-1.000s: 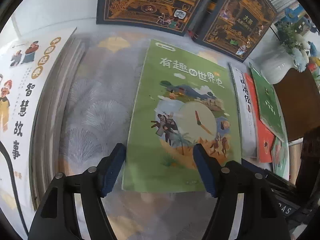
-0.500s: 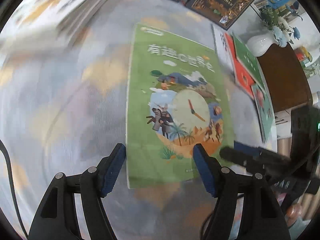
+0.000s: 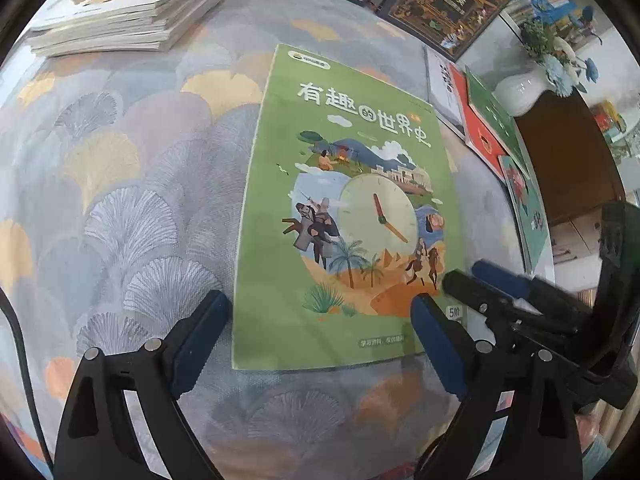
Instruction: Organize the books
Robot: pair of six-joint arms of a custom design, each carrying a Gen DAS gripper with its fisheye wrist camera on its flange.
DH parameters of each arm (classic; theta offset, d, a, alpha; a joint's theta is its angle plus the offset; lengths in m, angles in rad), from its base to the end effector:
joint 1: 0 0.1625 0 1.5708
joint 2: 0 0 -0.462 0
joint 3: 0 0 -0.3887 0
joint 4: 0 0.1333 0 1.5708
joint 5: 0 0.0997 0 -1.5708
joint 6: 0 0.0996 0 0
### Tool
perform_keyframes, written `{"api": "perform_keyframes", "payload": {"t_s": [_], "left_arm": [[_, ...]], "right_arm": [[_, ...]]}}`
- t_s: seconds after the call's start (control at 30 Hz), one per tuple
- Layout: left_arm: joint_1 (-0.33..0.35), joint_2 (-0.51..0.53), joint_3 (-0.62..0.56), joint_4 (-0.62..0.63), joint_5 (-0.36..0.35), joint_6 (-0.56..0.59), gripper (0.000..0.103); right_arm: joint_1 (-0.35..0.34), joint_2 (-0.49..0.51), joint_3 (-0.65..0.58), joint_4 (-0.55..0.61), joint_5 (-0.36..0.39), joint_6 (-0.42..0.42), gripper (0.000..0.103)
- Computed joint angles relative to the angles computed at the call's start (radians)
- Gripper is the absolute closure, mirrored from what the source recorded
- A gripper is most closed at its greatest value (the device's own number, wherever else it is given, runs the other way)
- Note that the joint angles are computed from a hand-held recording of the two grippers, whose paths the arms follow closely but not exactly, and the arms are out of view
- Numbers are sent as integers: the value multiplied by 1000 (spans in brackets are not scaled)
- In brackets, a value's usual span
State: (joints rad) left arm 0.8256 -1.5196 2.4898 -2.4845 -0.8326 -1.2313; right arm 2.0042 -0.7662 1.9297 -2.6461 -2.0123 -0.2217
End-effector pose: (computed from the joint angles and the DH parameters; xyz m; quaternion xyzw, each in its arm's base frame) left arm -0.0824 -0.3848 0.2240 -0.2145 0.9073 -0.2867 0.2204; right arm 0.3252 -0.4867 0.0275 0.3228 -0.9199 -0.0197 0.2221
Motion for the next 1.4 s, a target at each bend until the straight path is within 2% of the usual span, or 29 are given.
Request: {"api": "perform_keyframes", "payload": {"t_s": [0.07,0.1,0.13,0.2,0.23,0.3,0.33,0.4,0.47,0.6,0.67,0.73,0.77,0.87,0.97,1.1,1.2,1.3,1.37,1.4], "left_arm": [[-13,-4,7,11,27,-64,19],[-23,-8,15,13,36,-91,26],[-29,-15,25,1,43,-99,34],[-34,-40,56,-55,43,-100,40],[-38,-63,87,-120,29,-92,42],[-28,-82,145,-312,-20,-55,45],[-34,-90,163,-360,-24,-60,45],[-61,-97,174,-399,-8,-65,45],[-87,-101,200,-497,-2,-44,45],[-52,-28,250,-804,-63,-4,45],[-29,-19,249,-792,-83,-21,54],[-5,8,237,-774,-109,-16,74],[11,38,229,-790,-129,-13,76],[12,75,208,-798,-120,-19,88],[35,109,192,-894,-163,35,90],[74,154,202,-1125,-258,71,90],[93,160,182,-1155,-296,87,90],[116,176,186,-1220,-338,79,90],[124,182,188,-1236,-350,68,90],[124,180,187,-1226,-347,62,90]], "right_arm": [[-11,-3,6,-5,34,13,51],[-15,-6,6,1,44,14,51],[-21,-11,5,13,58,16,51],[-40,-31,8,53,118,34,48],[-43,-41,23,55,139,46,40],[-59,-49,31,57,191,54,31],[-61,-53,36,56,199,60,28],[-69,-59,38,62,226,80,26],[-86,-68,40,65,266,98,26],[-144,-94,53,67,380,157,28],[-163,-102,55,70,414,182,29],[-172,-105,59,68,432,195,30],[-170,-103,56,68,432,197,30],[-165,-106,57,68,422,199,30],[-177,-117,39,123,453,231,32],[-248,-138,36,155,600,284,32],[-287,-140,34,150,668,312,31],[-284,-111,-3,185,713,301,31],[-271,-84,-28,205,732,300,38],[-261,-66,-41,205,743,303,50]]}}
